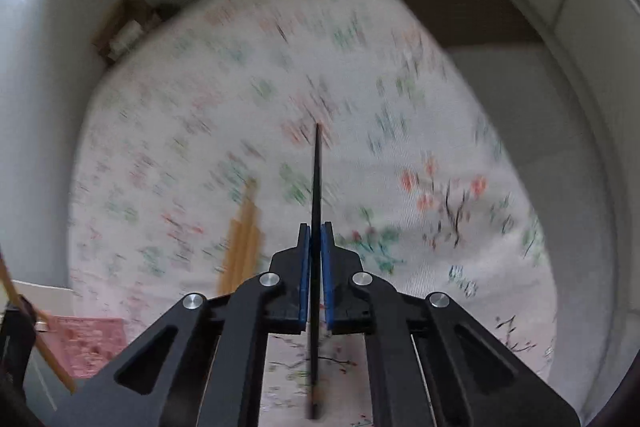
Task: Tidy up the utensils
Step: 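Lift both held chopsticks and carry them over the pink cup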
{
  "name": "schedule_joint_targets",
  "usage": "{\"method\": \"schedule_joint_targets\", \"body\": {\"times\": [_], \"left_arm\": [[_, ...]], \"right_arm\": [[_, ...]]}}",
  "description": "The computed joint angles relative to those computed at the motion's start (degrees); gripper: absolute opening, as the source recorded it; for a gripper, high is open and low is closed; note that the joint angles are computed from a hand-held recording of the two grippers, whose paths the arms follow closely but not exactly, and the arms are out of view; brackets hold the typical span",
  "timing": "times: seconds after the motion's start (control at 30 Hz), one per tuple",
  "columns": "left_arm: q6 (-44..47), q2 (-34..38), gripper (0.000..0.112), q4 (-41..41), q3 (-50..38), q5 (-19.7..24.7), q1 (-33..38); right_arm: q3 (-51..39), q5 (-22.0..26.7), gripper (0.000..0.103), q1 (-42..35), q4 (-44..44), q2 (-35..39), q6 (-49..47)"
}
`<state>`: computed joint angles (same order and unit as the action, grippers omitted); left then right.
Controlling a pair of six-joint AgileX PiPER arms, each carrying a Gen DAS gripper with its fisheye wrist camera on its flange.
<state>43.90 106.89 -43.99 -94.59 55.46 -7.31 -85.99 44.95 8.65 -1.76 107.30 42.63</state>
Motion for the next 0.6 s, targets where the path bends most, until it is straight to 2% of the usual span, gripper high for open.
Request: {"method": "schedule_joint_targets", "body": {"times": [0.17,0.3,0.47,0.6], "left_arm": [[5.3,-3.1,0.007,-6.2,2.2,0.0,2.9],[8.1,-4.1,0.007,-9.8,2.6,0.2,5.5],[11.6,-5.9,0.007,-14.8,3.3,1.7,10.0],[14.0,-5.9,0.007,-20.2,2.9,2.5,15.2]], "right_arm": [[1.3,-2.7,0.005,2.6,-6.6,-4.9,2.5],[-1.2,-1.4,0.005,7.4,-14.5,-6.0,5.8],[-4.5,-2.1,0.005,13.3,-23.5,-7.0,7.1],[-6.2,-4.8,0.005,17.0,-25.7,-8.1,7.0]]}}
